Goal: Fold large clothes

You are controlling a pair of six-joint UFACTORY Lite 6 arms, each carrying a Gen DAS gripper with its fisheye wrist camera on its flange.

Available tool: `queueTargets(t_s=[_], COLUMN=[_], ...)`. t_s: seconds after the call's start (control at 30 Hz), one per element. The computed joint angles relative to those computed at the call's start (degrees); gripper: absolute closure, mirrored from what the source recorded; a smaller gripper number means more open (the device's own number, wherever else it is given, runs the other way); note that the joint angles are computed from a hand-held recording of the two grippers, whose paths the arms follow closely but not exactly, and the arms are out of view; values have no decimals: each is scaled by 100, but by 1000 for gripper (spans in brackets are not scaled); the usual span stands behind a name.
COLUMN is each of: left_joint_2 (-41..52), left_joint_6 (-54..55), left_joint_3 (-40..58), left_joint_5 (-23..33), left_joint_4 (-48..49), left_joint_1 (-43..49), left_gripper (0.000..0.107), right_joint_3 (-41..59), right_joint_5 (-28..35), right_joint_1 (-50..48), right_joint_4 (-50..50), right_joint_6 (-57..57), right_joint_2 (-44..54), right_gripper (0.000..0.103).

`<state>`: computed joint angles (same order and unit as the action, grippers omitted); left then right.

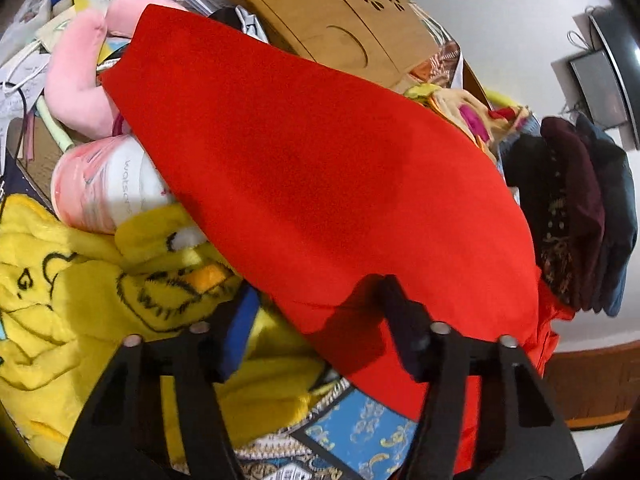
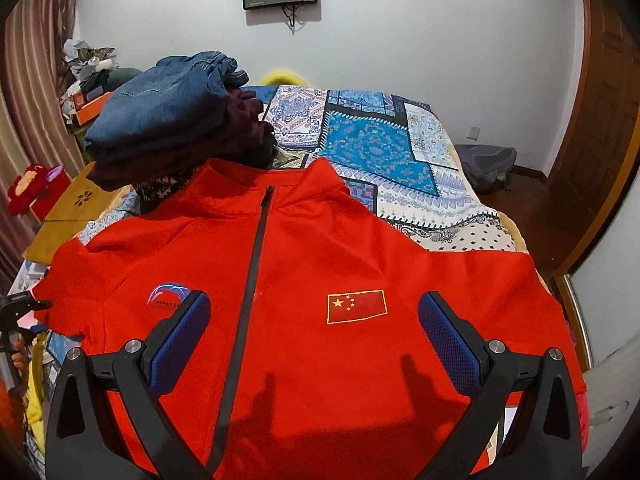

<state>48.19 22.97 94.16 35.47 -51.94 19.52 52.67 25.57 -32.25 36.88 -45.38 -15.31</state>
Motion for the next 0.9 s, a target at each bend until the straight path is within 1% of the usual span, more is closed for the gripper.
queueTargets(t_s=[0.07,0.1,0.13,0.2,0.23,0.33,0.43,0.57,0.67,0.9], left_joint_2=[33,-21,-51,-195,-314,-713,-1234,-1962,-2387,-2343], left_joint_6=[-63,-181,-245,-619,-702,-1020,-1479,-2044,-2048,-2275], left_joint_3=[58,32,25,-28,-95,-296,-525,-623,-429,857], left_joint_5=[-109,-231,-317,-577,-716,-1028,-1325,-1547,-1555,-1190], left_joint_4=[1,120,245,732,931,1527,2224,3123,3241,3563], left_joint_1=[-32,-80,-87,-191,-236,-394,-617,-1024,-1365,-2381], left_gripper=[61,70,81,93,95,99,100,100,101,101], right_joint_3=[18,19,24,52,45,4,-16,-50,-73,-97], right_joint_5=[-3,12,20,55,68,92,144,244,346,663], right_joint_1=[21,14,9,5,6,-3,-40,-129,-262,-569], right_joint_4=[-79,-91,-103,-162,-179,-231,-206,-86,72,297], right_joint_6=[71,71,70,101,101,84,11,-142,-334,-744], right_joint_2=[23,25,35,47,31,-68,-176,-318,-391,-365], right_gripper=[0,0,0,0,0,0,0,0,0,0])
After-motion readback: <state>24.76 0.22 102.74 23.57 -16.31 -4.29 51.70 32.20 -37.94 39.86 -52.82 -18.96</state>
